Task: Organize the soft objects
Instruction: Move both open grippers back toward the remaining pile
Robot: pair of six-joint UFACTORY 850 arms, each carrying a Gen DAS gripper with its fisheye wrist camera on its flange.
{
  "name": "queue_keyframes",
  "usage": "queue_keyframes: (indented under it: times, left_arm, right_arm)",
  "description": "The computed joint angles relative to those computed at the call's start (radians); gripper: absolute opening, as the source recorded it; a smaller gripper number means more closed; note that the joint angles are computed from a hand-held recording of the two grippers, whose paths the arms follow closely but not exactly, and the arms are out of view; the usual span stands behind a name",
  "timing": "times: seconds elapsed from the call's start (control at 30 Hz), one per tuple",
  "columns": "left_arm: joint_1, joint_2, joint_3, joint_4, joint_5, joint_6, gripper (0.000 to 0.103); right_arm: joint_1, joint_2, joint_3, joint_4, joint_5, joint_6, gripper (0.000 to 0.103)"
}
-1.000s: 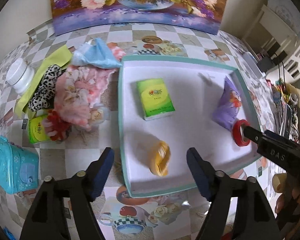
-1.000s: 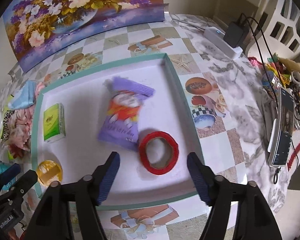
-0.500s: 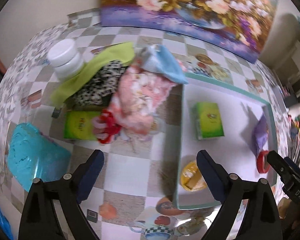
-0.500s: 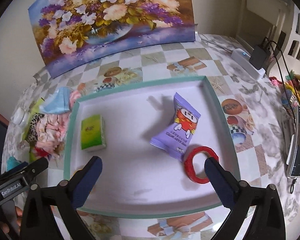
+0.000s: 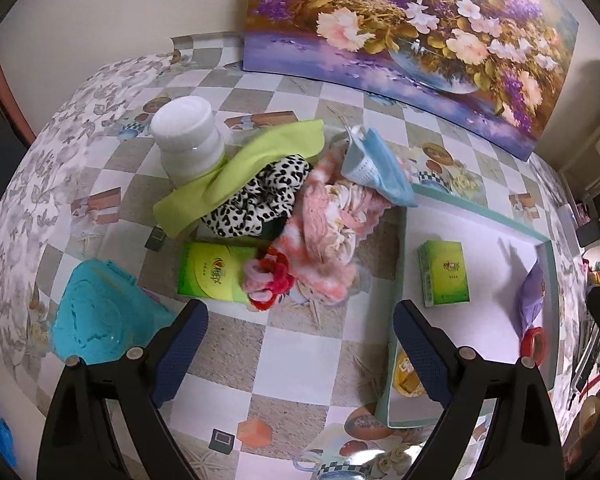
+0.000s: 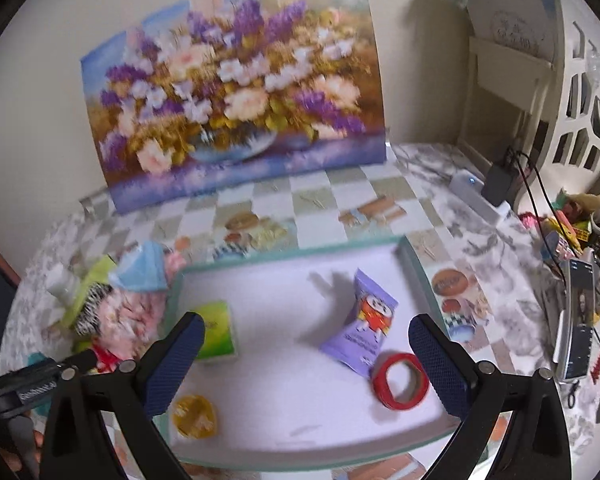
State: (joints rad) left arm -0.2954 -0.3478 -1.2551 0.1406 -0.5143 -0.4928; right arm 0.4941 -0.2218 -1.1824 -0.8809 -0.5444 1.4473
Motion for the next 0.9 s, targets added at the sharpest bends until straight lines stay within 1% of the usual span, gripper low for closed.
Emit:
queue_keyframes:
  times: [0.2, 0.3, 0.4, 0.47, 0.53, 0.57, 0.63, 0.7, 0.83, 0.87, 0.9]
  left_arm:
    - [0.022, 0.003, -0.011, 0.005, 0.008, -0.009, 0.094]
    - [0.041, 0.008, -0.015, -0.014, 0.025, 0.005, 0.094]
    - [0.062, 0.017, -0.011, 0.000, 0.046, -0.009, 0.094]
    - [0.074, 0.027, -0.002, 0.015, 0.061, -0.029, 0.094]
    - [0.088, 0.033, 0.004, 0.015, 0.071, -0.038, 0.097]
    - [0.095, 0.035, 0.005, 0.002, 0.074, -0.027, 0.099]
    - [0.112, 0.036, 0.002, -0.030, 0.078, 0.010, 0.099]
    - [0.129, 0.036, -0.005, -0.040, 0.083, 0.014, 0.099]
    - [0.159, 0.036, -0.019, -0.058, 0.110, 0.022, 0.100]
    - [0.165, 0.034, -0.024, -0.055, 0.115, 0.018, 0.100]
    - [0.172, 0.030, -0.030, -0.070, 0.118, 0.035, 0.100]
  right_arm:
    - [0.028, -0.006, -0.013, -0.095, -0.010, 0.077, 0.103]
    - [0.040, -0.014, -0.030, -0.141, -0.030, 0.114, 0.103]
    - [0.052, -0.031, -0.060, -0.149, -0.054, 0.108, 0.103]
    - [0.057, -0.037, -0.073, -0.160, -0.040, 0.107, 0.103]
    - [0.061, -0.042, -0.083, -0.164, -0.032, 0.111, 0.103]
    - [0.062, -0.050, -0.096, -0.152, -0.031, 0.102, 0.103]
    - [0.062, -0.069, -0.128, -0.106, -0.018, 0.061, 0.103]
    - [0.067, -0.087, -0.155, -0.069, -0.007, 0.023, 0.103]
    - [0.075, -0.144, -0.236, 0.095, 0.022, -0.139, 0.103]
    - [0.078, -0.170, -0.269, 0.152, 0.013, -0.196, 0.103]
    - [0.082, -0.185, -0.286, 0.172, 0.006, -0.214, 0.103]
